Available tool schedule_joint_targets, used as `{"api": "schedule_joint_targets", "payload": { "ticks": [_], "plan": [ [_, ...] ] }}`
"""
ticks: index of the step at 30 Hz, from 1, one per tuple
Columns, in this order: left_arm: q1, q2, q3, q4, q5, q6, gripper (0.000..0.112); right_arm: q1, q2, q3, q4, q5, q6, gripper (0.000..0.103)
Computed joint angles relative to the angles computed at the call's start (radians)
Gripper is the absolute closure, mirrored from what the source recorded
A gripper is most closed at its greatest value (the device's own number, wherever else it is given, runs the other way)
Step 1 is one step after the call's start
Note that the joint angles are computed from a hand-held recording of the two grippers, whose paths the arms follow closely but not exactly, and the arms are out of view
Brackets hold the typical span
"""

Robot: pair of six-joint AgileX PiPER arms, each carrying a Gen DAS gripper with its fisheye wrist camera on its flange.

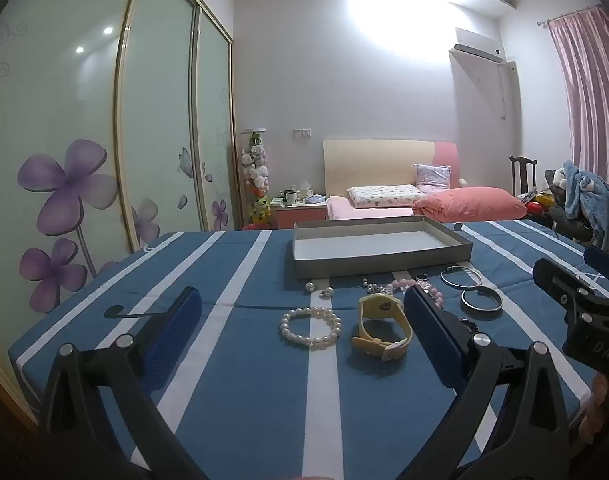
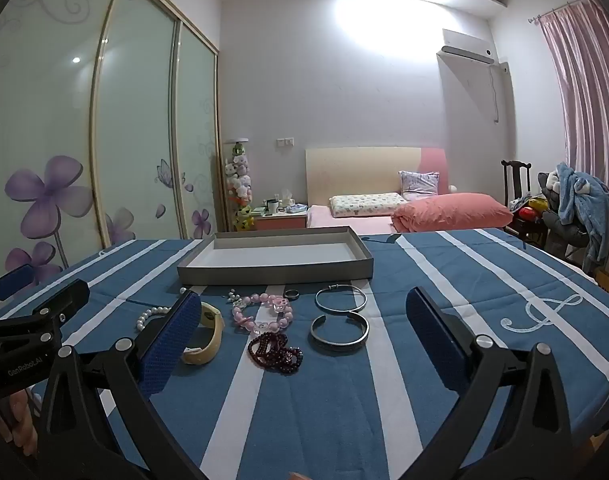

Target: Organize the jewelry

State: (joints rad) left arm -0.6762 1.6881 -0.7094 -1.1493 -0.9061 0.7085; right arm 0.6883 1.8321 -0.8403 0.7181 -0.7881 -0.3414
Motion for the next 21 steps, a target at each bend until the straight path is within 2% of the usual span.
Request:
{"api": "schedule_joint_targets", "payload": {
  "ticks": [21],
  "plan": [
    [0.001, -0.001, 0.001, 0.004, 0.002, -0.010, 0.014, 0.001, -0.003, -0.001, 0.004, 0.001, -0.004, 0.002]
  ]
}}
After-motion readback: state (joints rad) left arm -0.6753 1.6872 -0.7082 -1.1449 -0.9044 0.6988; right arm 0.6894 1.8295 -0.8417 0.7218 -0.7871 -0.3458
